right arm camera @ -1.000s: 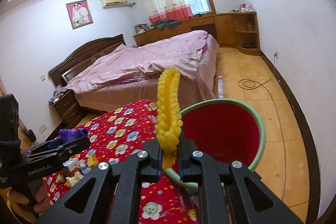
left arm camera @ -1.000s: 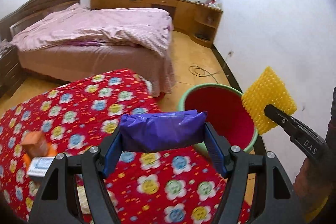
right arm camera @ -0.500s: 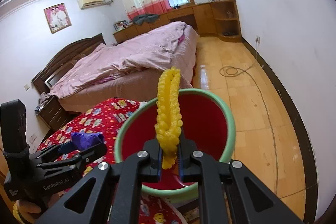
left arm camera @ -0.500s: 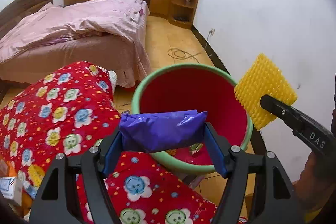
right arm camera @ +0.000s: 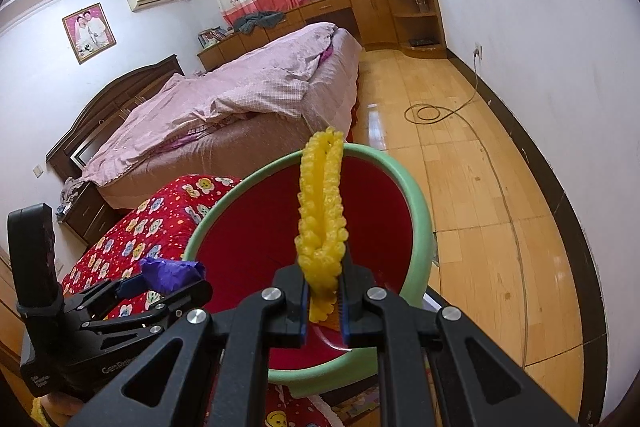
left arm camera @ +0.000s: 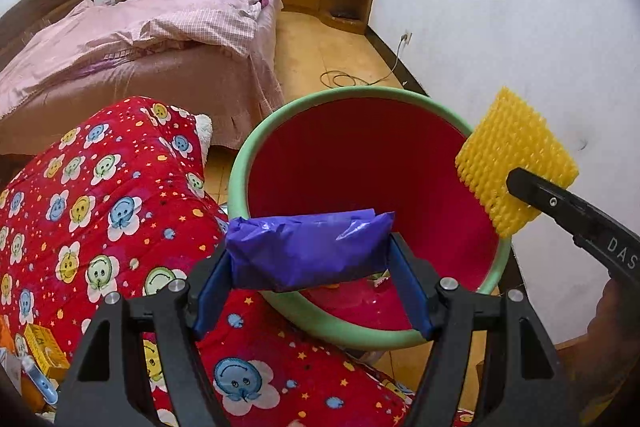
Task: Collect trash
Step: 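Carry the yellow net and purple wrapper over the red bucket and open both tools, then move both open tools back over the remaining trash on the quilt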
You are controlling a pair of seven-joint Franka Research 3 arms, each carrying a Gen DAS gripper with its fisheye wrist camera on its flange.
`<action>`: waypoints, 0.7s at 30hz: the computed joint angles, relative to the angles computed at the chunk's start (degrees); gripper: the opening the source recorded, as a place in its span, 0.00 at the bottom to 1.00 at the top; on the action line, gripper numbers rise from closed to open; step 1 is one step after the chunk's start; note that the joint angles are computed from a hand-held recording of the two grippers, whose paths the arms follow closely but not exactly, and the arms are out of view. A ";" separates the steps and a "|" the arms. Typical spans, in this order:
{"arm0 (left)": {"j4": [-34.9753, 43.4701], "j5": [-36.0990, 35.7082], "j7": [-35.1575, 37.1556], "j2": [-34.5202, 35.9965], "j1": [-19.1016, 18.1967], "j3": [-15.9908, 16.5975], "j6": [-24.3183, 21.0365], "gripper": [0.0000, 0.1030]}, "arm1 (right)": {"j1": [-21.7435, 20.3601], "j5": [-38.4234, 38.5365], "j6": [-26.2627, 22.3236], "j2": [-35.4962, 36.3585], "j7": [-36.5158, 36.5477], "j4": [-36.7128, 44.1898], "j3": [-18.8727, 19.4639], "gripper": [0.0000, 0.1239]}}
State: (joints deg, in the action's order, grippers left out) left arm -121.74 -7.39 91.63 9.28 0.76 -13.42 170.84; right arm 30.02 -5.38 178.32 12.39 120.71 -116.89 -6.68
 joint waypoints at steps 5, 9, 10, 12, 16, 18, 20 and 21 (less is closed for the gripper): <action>1.76 -0.55 0.04 1.71 0.56 -0.42 -1.65 0.72 | -0.21 0.61 -0.68 1.02 -0.04 1.12 0.23 0.11; 3.13 -4.24 2.45 2.99 2.31 -2.00 -2.47 0.76 | 0.05 0.63 -1.12 1.63 0.28 1.94 0.00 0.11; 3.22 -4.92 2.92 3.13 2.58 -2.24 -2.42 0.78 | 0.12 0.59 -1.23 1.66 0.32 2.02 -0.08 0.11; 3.11 -4.87 2.71 3.11 2.43 -1.91 -2.04 0.78 | -0.01 0.69 -1.28 1.69 0.19 1.98 0.02 0.11; 2.47 -5.55 2.95 2.52 2.66 -2.08 -1.78 0.78 | -0.04 0.75 -1.62 1.92 0.03 2.23 0.14 0.11; 1.91 -6.72 3.49 1.97 3.00 -2.37 -1.63 0.78 | -0.12 0.75 -1.86 2.15 -0.15 2.60 0.30 0.12; 1.59 -7.71 4.01 1.51 3.12 -2.39 -1.90 0.78 | -0.05 0.79 -1.96 2.35 -0.09 2.86 0.29 0.12; 1.36 -8.31 4.30 1.23 3.17 -2.40 -1.98 0.78 | -0.02 0.74 -1.94 2.34 -0.08 2.85 0.24 0.12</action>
